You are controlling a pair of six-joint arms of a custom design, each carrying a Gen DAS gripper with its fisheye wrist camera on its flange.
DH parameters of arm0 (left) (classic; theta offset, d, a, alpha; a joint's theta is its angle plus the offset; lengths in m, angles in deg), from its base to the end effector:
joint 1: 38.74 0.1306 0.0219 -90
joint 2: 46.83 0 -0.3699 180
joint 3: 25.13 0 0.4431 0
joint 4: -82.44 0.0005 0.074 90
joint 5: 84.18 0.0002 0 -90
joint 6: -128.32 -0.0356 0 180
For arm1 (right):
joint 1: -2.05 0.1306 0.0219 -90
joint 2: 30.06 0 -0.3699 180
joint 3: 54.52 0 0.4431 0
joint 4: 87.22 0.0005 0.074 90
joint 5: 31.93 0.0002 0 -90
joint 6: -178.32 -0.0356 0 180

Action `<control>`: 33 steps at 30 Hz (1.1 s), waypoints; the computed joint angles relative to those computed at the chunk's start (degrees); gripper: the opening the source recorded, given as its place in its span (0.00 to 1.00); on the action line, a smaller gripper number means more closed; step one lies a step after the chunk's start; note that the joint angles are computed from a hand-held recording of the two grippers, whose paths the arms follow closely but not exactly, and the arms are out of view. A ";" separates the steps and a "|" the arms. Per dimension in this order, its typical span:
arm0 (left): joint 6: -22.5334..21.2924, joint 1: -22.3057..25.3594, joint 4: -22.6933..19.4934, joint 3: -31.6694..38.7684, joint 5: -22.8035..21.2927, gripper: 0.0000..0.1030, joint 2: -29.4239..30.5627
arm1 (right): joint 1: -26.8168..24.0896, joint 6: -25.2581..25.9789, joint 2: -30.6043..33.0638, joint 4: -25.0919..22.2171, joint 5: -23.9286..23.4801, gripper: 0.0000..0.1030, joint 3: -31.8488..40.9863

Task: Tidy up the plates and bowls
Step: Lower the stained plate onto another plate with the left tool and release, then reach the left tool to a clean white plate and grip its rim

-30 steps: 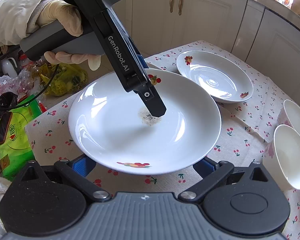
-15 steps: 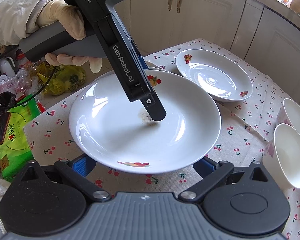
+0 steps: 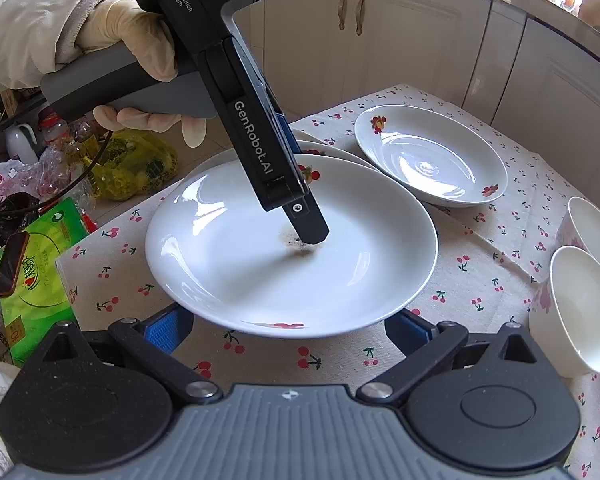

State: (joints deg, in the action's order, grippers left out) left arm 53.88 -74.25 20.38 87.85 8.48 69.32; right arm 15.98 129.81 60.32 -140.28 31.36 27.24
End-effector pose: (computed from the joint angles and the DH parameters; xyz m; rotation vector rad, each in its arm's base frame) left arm 0.5466 -0.3927 0.3386 0.4908 2.7096 -0.3183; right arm 0.4937 0.1384 0.3408 -1.3074 2.1640 0.4302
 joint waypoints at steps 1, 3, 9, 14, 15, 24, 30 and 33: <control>0.12 -0.04 -0.15 0.04 -0.18 0.91 -0.04 | -0.03 -0.04 -0.04 -0.01 -0.14 1.00 -0.02; 0.25 -0.05 -0.25 -0.07 -0.50 0.91 -0.30 | -0.06 -0.05 -0.25 0.06 -0.34 1.00 -0.13; 0.76 -0.15 -0.18 -0.61 -1.42 0.90 -1.02 | -0.25 -0.20 -0.50 0.70 -1.05 1.00 -0.53; 1.52 -0.33 0.49 -1.40 -2.60 0.91 -1.75 | -0.35 -0.63 -0.79 1.15 -1.57 1.00 -0.91; 1.64 -0.39 0.87 -1.77 -2.86 0.91 -2.02 | -0.37 -0.76 -0.80 1.17 -1.55 1.00 -0.91; 2.62 -0.57 3.32 -4.56 -5.15 0.91 -4.30 | -0.78 -1.13 -1.63 1.52 -1.01 1.00 -1.70; 2.90 -0.31 5.01 -6.18 -6.00 0.91 -5.51 | -1.30 -0.81 -2.33 2.05 -0.95 1.00 -1.93; 2.93 -0.24 6.62 -7.17 -5.56 0.91 -6.27 | -1.78 -0.79 -2.37 2.51 -0.81 1.00 -1.60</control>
State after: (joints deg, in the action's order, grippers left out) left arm 56.81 -74.49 27.00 80.68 2.92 63.05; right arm 14.19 129.02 57.95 -137.77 30.55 25.63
